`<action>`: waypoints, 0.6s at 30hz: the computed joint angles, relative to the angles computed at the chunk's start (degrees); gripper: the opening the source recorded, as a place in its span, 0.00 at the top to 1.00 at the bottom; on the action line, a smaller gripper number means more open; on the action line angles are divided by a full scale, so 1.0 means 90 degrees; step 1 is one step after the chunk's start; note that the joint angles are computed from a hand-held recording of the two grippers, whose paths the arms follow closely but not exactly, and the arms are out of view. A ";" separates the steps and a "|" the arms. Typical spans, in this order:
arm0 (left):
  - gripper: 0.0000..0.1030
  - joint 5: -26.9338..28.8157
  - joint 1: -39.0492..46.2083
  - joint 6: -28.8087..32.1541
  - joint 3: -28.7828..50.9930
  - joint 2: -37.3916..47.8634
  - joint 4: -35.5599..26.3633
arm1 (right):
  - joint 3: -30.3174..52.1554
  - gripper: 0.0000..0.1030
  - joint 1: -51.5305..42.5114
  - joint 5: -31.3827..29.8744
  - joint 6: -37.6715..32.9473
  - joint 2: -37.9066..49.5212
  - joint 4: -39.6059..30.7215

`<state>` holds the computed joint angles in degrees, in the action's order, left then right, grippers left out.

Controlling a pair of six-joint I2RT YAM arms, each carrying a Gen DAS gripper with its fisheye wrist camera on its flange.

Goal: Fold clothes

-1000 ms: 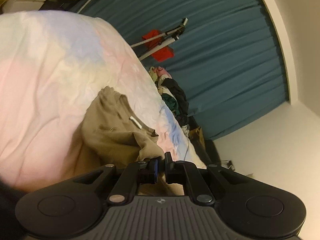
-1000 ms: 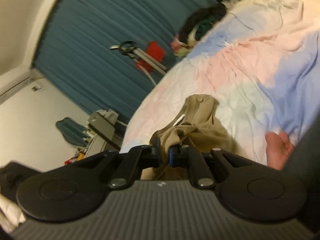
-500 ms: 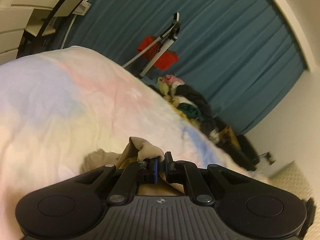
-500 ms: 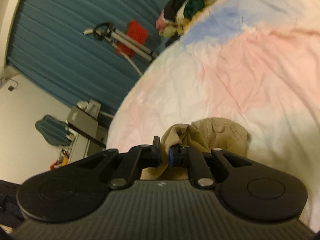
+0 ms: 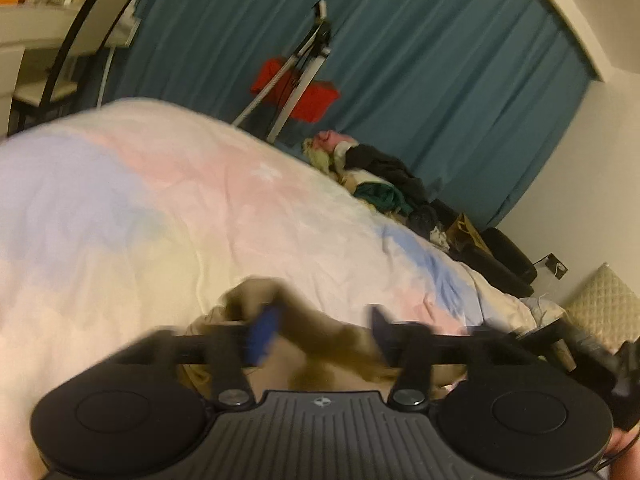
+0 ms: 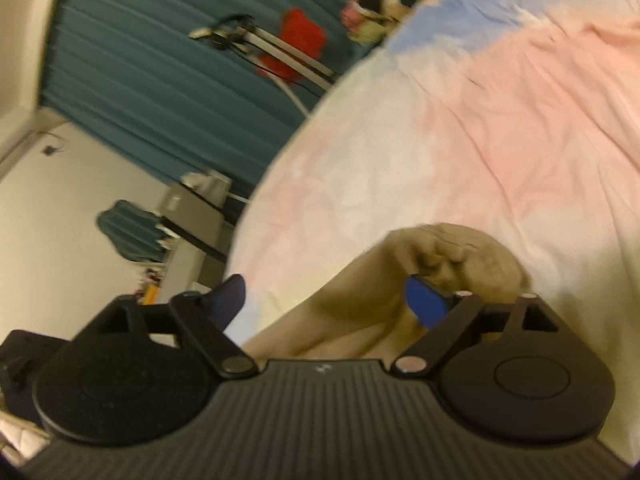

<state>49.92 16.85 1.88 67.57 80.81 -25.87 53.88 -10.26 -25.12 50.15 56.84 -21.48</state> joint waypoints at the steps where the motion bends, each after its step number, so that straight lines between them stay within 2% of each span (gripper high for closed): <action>1: 0.20 0.0113 0.0055 0.0112 -0.0074 -0.0087 0.0006 | 0.0004 0.13 -0.0002 -0.0183 -0.0093 -0.0098 0.0012; 3: 0.16 0.0368 0.0174 0.0365 -0.0197 -0.0237 -0.0043 | -0.0089 0.13 0.0069 -0.0377 -0.0185 -0.0220 0.0171; 4: 0.14 0.0498 0.0235 0.0497 -0.0253 -0.0308 -0.0077 | 0.0011 0.14 0.0198 -0.0267 -0.0487 -0.0091 0.0060; 5: 0.13 0.0357 0.0162 0.0646 -0.0316 -0.0260 -0.0068 | 0.0125 0.15 0.0327 -0.0144 -0.0799 0.0051 -0.0066; 6: 0.13 0.0161 0.0060 0.0784 -0.0380 -0.0185 -0.0036 | 0.0301 0.20 0.0484 0.0149 -0.1133 0.0277 -0.0247; 9: 0.14 -0.0469 -0.0263 0.1136 -0.0516 0.0105 0.0090 | 0.0752 0.45 0.0948 0.1075 -0.2049 0.1167 -0.0624; 10: 0.15 -0.0710 -0.0386 0.1231 -0.0512 0.0248 0.0125 | 0.0844 0.48 0.1076 0.1317 -0.2246 0.1454 -0.0633; 14: 0.15 -0.1604 -0.0869 0.1551 -0.0480 0.0795 0.0344 | 0.0815 0.49 0.1521 0.2122 -0.2836 0.2014 -0.0194; 18: 0.15 -0.1905 -0.1050 0.1611 -0.0684 0.0767 0.0665 | 0.0780 0.50 0.1701 0.2486 -0.3044 0.1922 -0.0234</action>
<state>32.77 7.40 16.38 61.42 87.72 -19.89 60.89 5.05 -2.74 22.75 74.13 -23.59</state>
